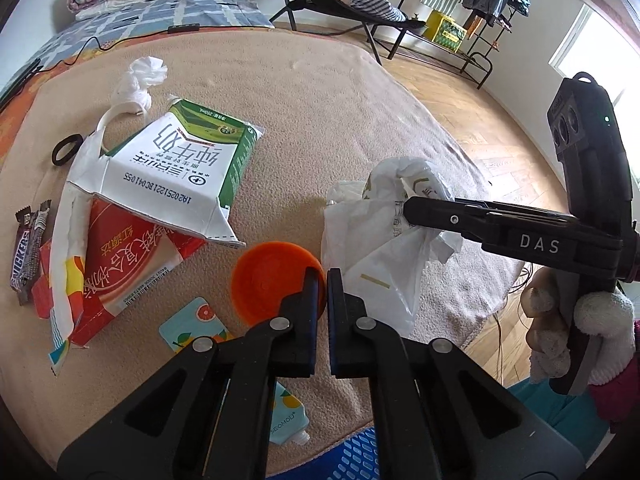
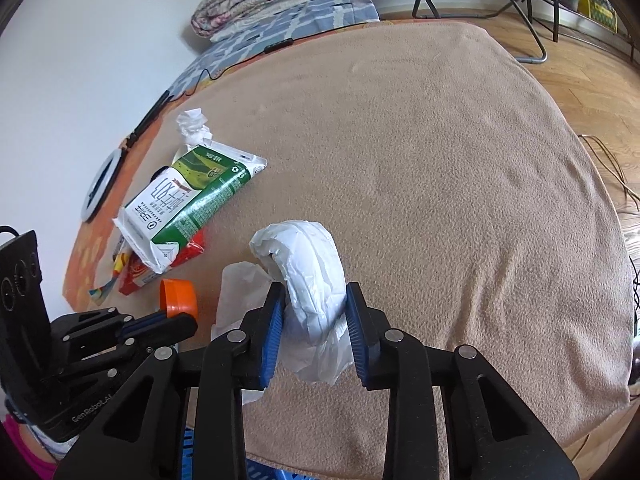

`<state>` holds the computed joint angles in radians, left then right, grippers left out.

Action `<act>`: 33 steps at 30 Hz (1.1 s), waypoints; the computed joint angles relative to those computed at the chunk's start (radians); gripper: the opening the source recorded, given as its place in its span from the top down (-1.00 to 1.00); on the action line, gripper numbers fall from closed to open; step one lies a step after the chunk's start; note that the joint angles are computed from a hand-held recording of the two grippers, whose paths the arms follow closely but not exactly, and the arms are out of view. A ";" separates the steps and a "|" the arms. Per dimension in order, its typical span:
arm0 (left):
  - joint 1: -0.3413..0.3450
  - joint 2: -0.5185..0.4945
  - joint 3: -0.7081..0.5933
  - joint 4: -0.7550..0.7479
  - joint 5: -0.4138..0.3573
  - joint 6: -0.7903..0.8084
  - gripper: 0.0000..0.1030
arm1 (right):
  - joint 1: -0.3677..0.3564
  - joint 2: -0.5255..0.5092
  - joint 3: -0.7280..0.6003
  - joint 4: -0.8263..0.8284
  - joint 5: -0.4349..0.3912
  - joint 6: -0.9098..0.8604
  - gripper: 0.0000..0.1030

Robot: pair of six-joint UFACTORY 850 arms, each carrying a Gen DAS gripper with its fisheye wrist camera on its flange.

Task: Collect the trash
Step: 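Grasp the white plastic bag with the right tool while the left tool grasps the orange cap, then carry the bag and cap over the blue basket and open both tools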

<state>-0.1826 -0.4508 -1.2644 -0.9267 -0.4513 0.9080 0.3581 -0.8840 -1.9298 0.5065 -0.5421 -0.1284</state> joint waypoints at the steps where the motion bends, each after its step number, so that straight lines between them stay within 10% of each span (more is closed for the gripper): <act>1: -0.001 0.004 0.001 -0.003 0.002 0.004 0.97 | 0.001 0.010 0.011 -0.007 0.015 0.003 0.45; 33: 0.083 0.337 0.392 -0.104 0.053 0.136 0.97 | 0.129 0.308 0.419 0.196 0.194 -0.381 0.47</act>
<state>-0.0993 -0.1135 -0.8728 -1.0303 -0.3984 1.0440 0.4876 -0.5763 -1.5107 0.7025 -0.3479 -0.5090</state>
